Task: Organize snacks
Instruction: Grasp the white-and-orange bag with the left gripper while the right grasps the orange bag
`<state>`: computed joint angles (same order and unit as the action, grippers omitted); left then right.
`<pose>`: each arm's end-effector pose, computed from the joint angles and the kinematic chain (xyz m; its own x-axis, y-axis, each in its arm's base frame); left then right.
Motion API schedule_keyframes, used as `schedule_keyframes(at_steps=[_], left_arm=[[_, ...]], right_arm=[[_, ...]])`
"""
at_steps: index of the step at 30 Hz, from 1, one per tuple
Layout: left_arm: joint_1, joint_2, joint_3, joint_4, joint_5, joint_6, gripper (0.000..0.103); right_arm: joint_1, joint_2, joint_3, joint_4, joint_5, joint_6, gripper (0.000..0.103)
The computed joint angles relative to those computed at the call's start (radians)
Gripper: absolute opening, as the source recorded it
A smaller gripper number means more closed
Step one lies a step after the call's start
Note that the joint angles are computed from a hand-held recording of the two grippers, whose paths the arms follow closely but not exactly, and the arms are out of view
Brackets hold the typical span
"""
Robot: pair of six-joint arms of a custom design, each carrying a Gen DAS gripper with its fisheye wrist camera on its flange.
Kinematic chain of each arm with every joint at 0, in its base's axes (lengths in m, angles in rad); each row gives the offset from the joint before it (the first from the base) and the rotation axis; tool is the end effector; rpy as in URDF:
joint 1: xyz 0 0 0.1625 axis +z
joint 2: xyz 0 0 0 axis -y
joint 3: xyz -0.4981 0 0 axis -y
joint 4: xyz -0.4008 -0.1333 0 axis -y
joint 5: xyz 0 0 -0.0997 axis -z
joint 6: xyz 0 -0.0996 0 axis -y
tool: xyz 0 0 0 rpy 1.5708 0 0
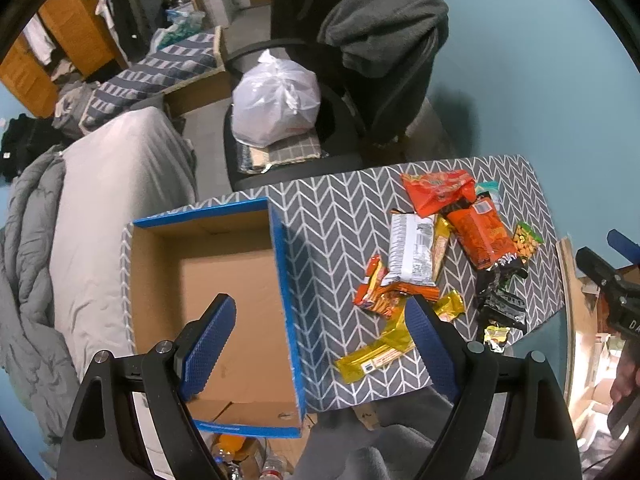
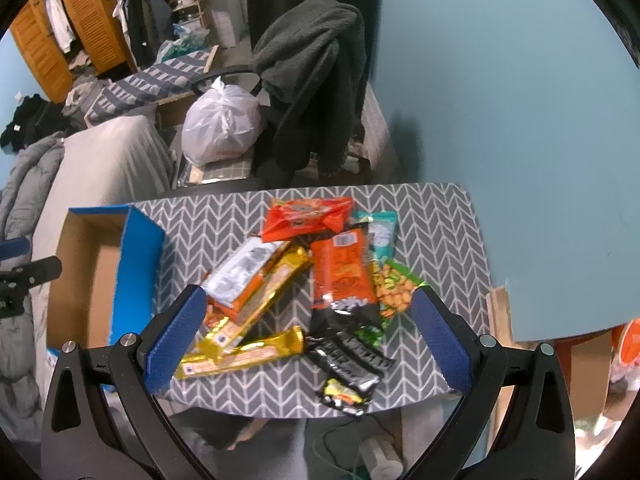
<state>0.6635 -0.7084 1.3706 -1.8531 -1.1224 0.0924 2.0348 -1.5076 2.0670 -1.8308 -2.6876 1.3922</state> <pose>-0.4851 -0.6032 0.1198 -0.3590 0.8583 -0.3667 0.7681 0.4949 0.4064 0.2421 -0.3860 0.3758 -0.4694 0.7639 0.4428 0.1932 0.5782 -0.7927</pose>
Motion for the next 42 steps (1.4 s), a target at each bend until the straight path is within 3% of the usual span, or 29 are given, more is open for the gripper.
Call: schedule_keyframes(at_steps=[12, 28, 37, 42], left_arm=[[-0.013, 0.092, -0.034, 0.04, -0.013, 0.046, 0.088], [-0.037, 0.23, -0.025, 0.061, 0.084, 0.032, 0.088], [-0.046, 0.266, -0.012, 0.067, 0.084, 0.029, 0.088], [-0.044, 0.286, -0.023, 0.087, 0.076, 0.005, 0.088]], right_arm=[[-0.139, -0.139, 0.15, -0.253, 0.077, -0.238, 0.1], [-0.387, -0.084, 0.224, -0.512, 0.21, -0.562, 0.1], [-0.478, -0.022, 0.236, -0.599, 0.26, -0.642, 0.1], [-0.507, 0.014, 0.226, -0.595, 0.244, -0.651, 0.1]])
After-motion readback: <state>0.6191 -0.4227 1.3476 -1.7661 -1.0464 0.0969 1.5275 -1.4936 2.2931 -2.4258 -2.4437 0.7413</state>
